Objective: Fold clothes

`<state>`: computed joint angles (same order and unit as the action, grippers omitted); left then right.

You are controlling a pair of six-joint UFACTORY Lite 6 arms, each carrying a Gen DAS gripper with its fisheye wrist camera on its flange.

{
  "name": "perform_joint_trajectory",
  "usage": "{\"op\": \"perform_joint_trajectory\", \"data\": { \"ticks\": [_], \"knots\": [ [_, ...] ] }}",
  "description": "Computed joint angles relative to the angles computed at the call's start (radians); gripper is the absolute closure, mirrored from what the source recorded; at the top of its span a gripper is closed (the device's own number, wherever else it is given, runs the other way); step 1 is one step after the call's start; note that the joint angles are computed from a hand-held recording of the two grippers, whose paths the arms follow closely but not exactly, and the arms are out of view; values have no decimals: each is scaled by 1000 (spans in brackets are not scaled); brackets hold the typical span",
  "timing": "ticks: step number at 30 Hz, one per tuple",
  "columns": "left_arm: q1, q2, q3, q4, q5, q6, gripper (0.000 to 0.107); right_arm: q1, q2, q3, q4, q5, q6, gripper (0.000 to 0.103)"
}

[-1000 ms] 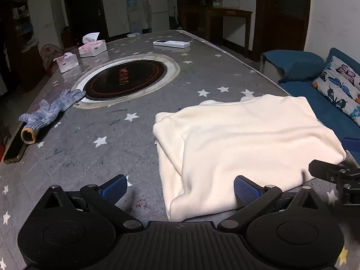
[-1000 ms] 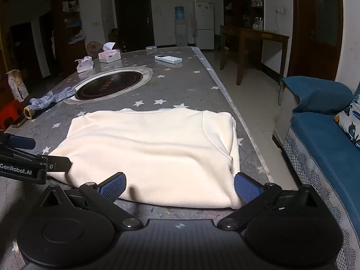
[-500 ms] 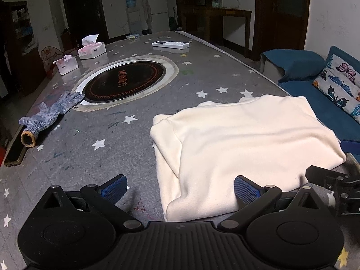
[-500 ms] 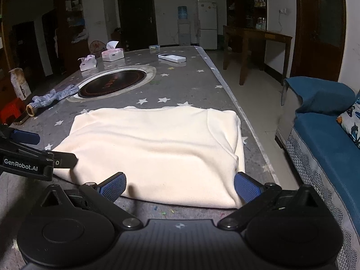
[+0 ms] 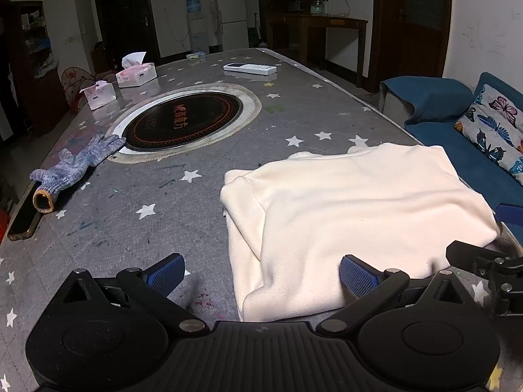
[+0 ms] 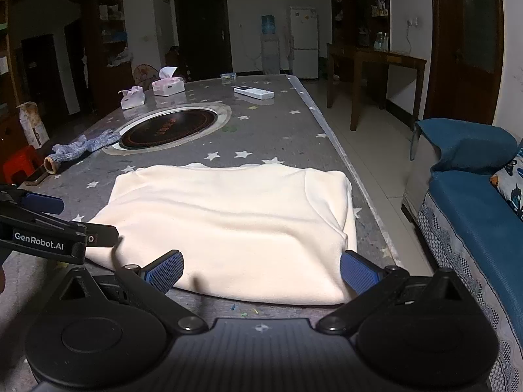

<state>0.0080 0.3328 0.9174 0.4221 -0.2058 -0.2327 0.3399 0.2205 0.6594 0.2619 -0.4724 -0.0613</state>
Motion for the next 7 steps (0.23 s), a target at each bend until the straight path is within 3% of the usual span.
{"op": "perform_joint_trajectory", "data": {
  "ticks": [7],
  "knots": [
    [2, -22, -19, -2, -5, 4, 4, 5, -31, -22, -3, -6, -3, 0]
  ]
}}
